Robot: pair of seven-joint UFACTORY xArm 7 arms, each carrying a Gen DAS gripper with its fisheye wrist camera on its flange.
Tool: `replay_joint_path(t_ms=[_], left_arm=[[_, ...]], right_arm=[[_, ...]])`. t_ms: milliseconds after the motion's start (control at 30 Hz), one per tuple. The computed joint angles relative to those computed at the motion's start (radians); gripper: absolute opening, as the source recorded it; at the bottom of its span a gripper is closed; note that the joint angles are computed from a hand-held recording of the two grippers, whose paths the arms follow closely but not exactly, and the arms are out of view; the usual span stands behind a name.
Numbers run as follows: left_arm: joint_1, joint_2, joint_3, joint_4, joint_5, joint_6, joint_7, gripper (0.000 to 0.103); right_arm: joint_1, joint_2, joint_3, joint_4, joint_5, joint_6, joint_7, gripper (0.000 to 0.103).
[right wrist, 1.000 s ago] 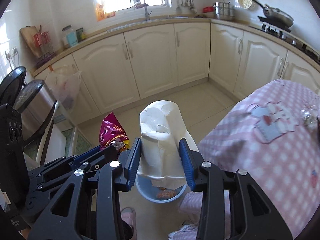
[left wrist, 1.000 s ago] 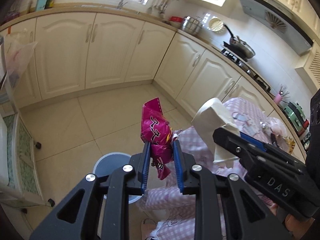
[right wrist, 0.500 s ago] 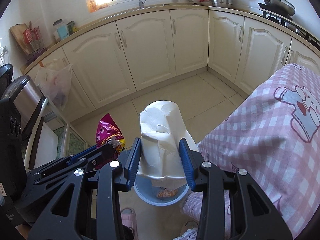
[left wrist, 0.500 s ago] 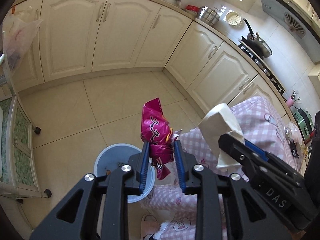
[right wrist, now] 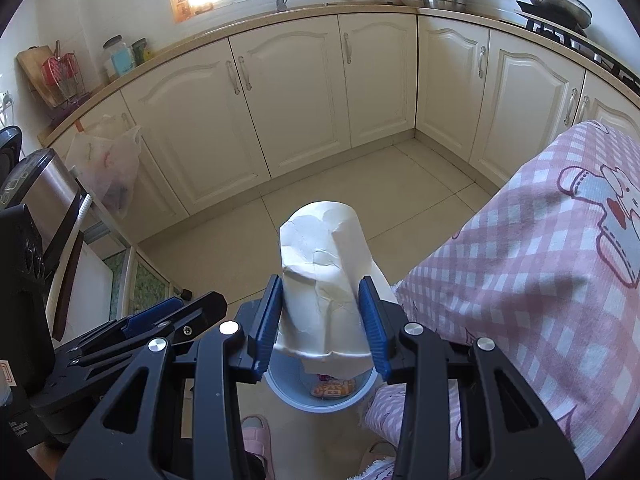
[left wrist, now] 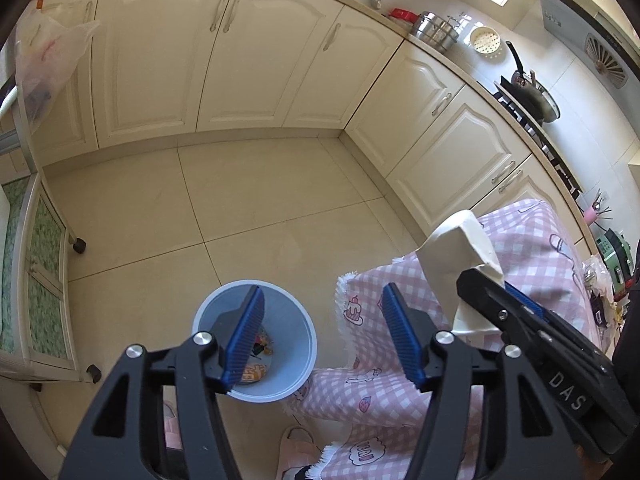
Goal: Collect trash
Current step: 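Open both tools over the blue bin, dropping the magenta wrapper and paper cup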
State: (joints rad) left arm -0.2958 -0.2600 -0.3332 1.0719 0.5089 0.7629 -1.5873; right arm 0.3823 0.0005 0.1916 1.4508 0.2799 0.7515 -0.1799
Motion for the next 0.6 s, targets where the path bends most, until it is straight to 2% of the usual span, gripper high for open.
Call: replay_joint_path(t_ms=[467, 600], left_arm=[[0.015, -0.061, -0.007, -0.046, -0.016, 0.015, -0.018, 0.06], [0.029, -0.078, -0.015, -0.057, -0.019, 0.02, -0.026, 0.06]], right_arm=[[0.015, 0.026, 0.011, 0.032, 0.01, 0.009, -0.005, 0.038], [0.021, 0.046, 0.016, 0.053, 0.02, -0.002, -0.005, 0.043]])
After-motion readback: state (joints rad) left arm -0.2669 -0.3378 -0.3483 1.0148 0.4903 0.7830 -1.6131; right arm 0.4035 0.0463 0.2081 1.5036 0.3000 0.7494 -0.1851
